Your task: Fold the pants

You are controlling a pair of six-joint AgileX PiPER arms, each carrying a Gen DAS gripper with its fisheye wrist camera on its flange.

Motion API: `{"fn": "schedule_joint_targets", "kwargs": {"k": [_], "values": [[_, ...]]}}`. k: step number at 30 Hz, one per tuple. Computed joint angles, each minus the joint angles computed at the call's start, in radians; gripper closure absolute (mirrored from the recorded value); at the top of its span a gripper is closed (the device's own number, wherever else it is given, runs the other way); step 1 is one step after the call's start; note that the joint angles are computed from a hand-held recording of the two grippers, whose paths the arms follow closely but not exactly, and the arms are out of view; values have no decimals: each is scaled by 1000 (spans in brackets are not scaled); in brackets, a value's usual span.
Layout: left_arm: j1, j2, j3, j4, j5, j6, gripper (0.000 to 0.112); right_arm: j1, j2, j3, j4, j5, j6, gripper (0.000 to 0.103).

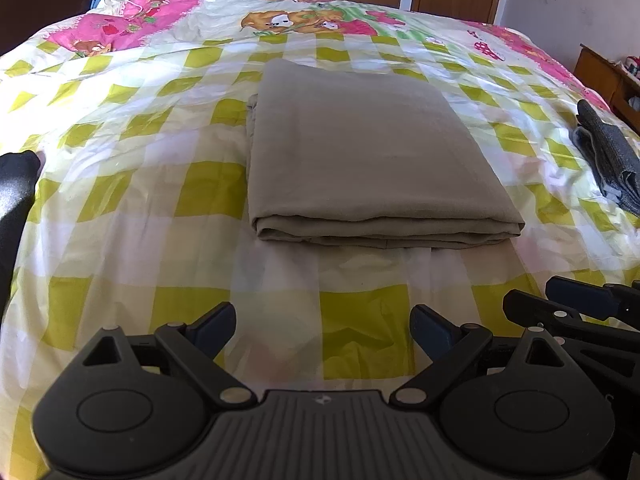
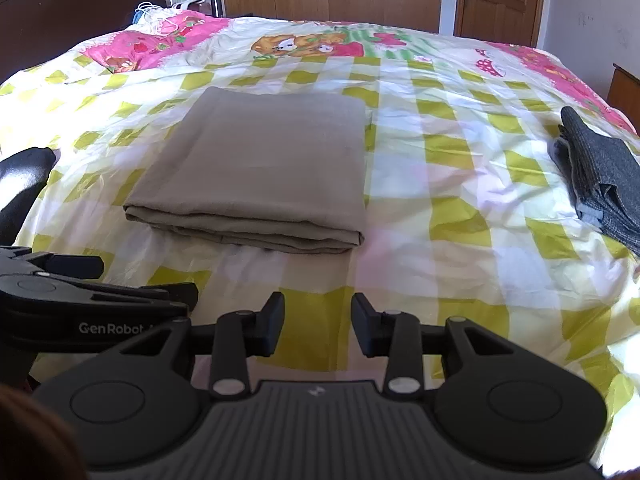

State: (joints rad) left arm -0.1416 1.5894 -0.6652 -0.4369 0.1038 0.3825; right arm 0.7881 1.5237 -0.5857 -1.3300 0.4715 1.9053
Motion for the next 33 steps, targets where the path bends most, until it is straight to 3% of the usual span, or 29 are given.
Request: {"fn": "schedule_joint_targets", "kwargs": {"k": [6, 11, 16, 21, 33], "values": [[25, 4, -8, -141, 25, 140, 9, 18, 3, -30, 76, 30, -88, 66], [27, 3, -14, -70, 34, 70, 9, 23, 12, -51, 121, 44, -138, 66], [58, 2, -16, -276, 61, 274, 9, 27, 9, -67, 155, 57, -177, 66], [72, -2, -14, -339, 74, 328, 9, 33, 10, -83, 181, 66, -210, 66], [65, 3, -20, -304, 83, 296, 9, 14, 2, -87, 216, 48, -240, 65]]}}
